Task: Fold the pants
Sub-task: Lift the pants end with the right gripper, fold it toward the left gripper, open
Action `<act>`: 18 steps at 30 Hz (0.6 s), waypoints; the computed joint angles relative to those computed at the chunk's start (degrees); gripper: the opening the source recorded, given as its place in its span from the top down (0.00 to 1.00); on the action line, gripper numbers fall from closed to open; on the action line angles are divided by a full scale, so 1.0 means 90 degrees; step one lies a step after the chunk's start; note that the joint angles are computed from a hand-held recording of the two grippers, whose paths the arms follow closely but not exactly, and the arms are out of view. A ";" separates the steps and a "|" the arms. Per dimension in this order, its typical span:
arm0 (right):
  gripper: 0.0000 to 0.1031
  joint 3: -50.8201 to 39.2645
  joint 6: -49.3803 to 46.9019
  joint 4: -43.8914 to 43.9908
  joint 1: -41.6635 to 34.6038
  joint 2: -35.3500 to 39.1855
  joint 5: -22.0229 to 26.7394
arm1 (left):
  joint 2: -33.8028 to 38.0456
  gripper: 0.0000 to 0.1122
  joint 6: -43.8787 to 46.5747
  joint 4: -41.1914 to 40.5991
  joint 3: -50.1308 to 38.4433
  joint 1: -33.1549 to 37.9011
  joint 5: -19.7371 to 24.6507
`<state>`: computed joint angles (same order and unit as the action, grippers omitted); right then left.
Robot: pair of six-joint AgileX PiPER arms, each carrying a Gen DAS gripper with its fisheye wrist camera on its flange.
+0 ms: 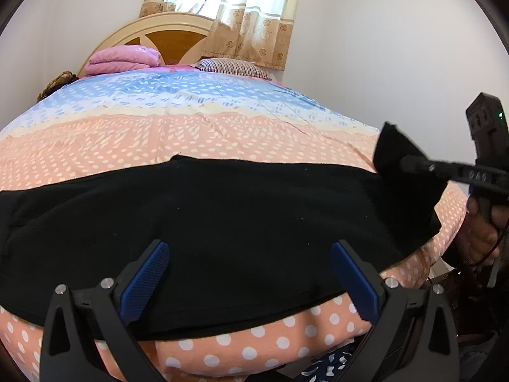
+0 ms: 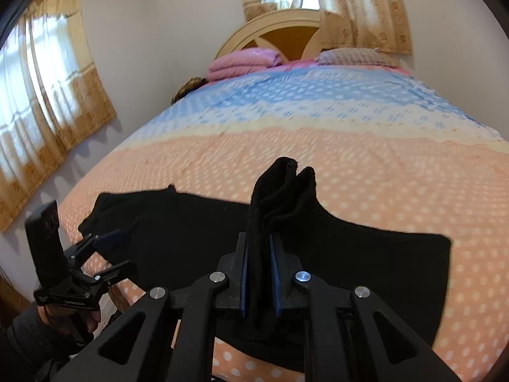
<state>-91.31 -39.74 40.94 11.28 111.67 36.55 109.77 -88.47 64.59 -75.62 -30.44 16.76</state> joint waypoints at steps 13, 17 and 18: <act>0.46 -0.0410 -0.0512 0.0461 -0.0156 0.0663 0.1070 | 0.0202 0.08 0.1182 -0.1118 -0.0441 -0.0098 0.0035; 0.46 0.0187 -0.1349 0.1152 -0.0791 0.0023 0.1086 | 0.0535 0.08 0.2531 -0.2379 -0.1128 -0.0165 0.0110; 0.46 0.0339 -0.1477 0.1310 -0.0994 -0.0103 0.1011 | 0.0631 0.08 0.2876 -0.2686 -0.1312 -0.0186 0.0140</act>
<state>-88.26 -53.03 52.73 2.33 110.74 45.65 115.45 -62.59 40.42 -87.43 -32.11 18.02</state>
